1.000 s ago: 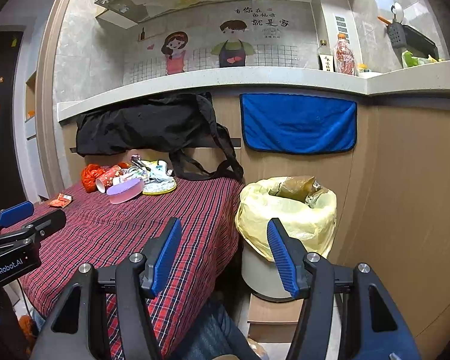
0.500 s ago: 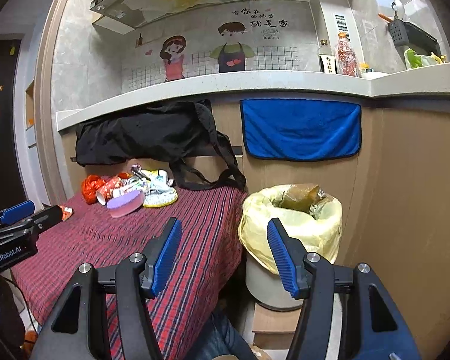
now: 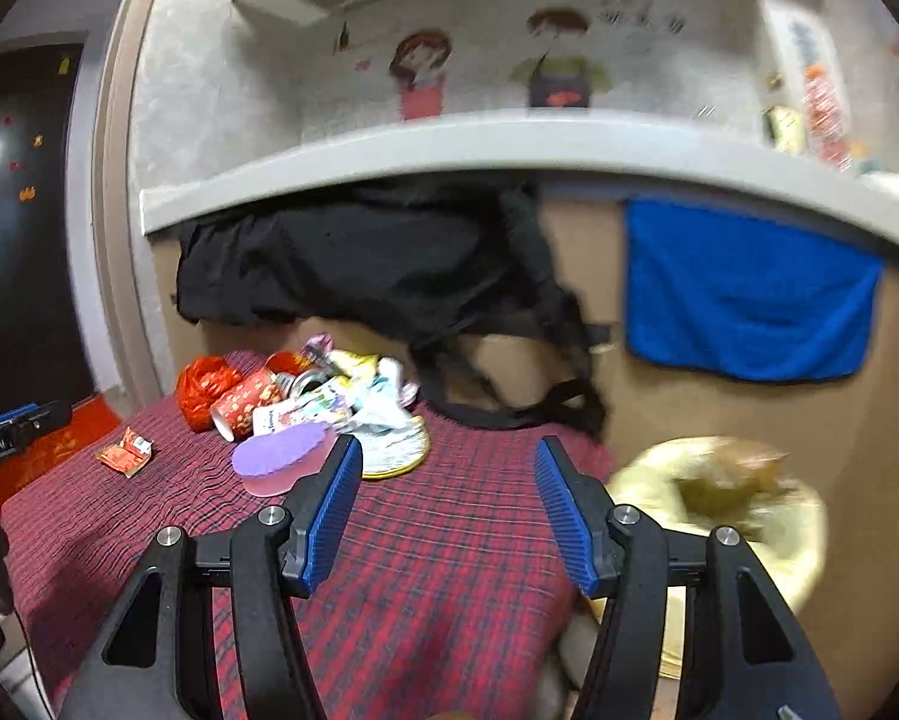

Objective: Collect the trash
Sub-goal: 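Grasp the red snack wrapper with the left gripper while the right gripper grasps the purple sponge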

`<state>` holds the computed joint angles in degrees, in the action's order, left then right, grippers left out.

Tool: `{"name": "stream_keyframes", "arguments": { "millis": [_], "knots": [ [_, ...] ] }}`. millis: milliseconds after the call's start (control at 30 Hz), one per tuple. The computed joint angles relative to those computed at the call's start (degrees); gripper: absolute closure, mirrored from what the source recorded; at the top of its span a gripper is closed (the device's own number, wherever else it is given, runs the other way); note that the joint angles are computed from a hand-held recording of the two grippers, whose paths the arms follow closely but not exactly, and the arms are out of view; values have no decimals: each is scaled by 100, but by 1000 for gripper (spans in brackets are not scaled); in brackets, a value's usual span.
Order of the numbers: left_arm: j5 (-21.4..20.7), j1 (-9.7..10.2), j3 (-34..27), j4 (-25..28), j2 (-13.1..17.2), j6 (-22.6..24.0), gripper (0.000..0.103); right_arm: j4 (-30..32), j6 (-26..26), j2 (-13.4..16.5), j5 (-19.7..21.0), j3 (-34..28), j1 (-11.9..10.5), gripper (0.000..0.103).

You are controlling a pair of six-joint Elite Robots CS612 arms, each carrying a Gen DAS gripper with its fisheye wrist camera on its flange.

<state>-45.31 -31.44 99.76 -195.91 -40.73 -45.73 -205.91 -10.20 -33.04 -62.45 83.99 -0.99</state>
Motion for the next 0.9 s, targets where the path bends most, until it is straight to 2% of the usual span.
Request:
{"name": "stream_keyframes", "arguments": {
  "millis": [100,200,333,433,533,700,800,900],
  "knots": [
    [-411,368,18,497,-4,-673,28,589,-103,227,-43,-474,131,46],
    [-947,709,1,665,56,-1155,28,907,-200,361,-55,-737,213,46],
    [-1253,984,-104,878,171,-1419,28,1242,-545,493,-80,-992,332,46],
    [-1621,1120,-261,1080,270,-1586,28,1369,-593,539,-2,-1064,360,47],
    [-1914,1169,-426,1172,372,-1493,28,1469,-619,601,-40,-1161,395,47],
    [-2236,1087,-722,1149,553,-949,28,1665,-596,669,-116,-1289,418,47],
    [-2150,990,-903,1294,633,-736,28,1751,-616,690,-153,-1321,415,47],
    [-1950,946,-1010,1519,664,-794,28,1748,-608,690,-146,-1306,404,47]
  ]
}}
